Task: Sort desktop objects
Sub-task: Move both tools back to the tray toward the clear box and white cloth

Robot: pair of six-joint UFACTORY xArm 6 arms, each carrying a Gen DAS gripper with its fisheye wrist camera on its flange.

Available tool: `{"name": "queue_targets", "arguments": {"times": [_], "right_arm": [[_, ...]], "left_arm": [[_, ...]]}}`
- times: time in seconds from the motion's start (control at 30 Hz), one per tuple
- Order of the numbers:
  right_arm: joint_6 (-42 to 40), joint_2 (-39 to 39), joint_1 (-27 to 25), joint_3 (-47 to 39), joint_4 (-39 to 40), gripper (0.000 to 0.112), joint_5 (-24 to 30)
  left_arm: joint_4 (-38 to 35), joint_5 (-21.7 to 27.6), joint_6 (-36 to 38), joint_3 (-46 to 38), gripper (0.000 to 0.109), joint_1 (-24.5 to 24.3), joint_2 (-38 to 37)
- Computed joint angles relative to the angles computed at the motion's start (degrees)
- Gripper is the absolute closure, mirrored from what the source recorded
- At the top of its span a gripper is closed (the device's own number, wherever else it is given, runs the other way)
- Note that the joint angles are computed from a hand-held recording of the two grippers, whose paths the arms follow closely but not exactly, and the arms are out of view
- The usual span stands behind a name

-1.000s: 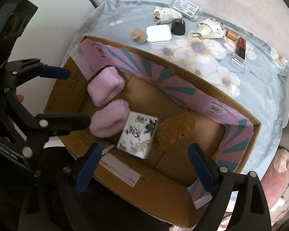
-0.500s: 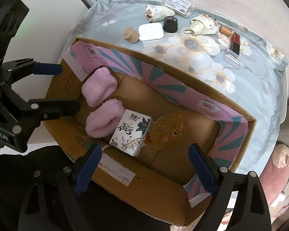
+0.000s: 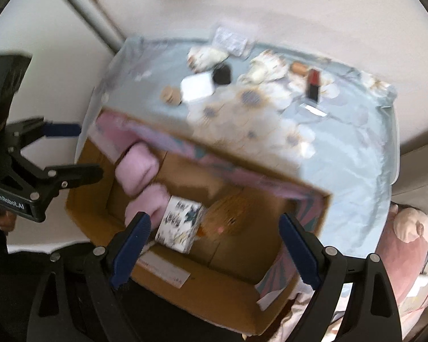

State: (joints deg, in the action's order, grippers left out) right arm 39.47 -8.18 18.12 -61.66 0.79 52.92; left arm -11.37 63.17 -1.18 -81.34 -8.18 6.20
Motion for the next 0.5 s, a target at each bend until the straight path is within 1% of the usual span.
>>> {"name": "queue_targets", "arguments": {"times": [0.17,0.27,0.43,0.5], "right_arm": [[2.2,-1.1,-2.9,-1.4,-3.8,0.022,1.3],[2.2,-0.9,-4.1,-2.3,-4.4,0.022,1.9],[1.4,0.9,-6.8,-4.2,-3.5,0.022,1.5],[1.1,2.4,-7.9,-5.4,-3.1,0.022,0.8]], "left_arm": [[0.7,0.0,0.8,-5.3,0.006,2.0,3.1],[1.2,0.9,1.5,-10.0,0.006,3.1,6.3],[1.0,2.9,2.2,-21.6,0.006,4.7,15.0],[0.6,2.8,2.7,-26.5,0.006,4.8,19.1]]}}
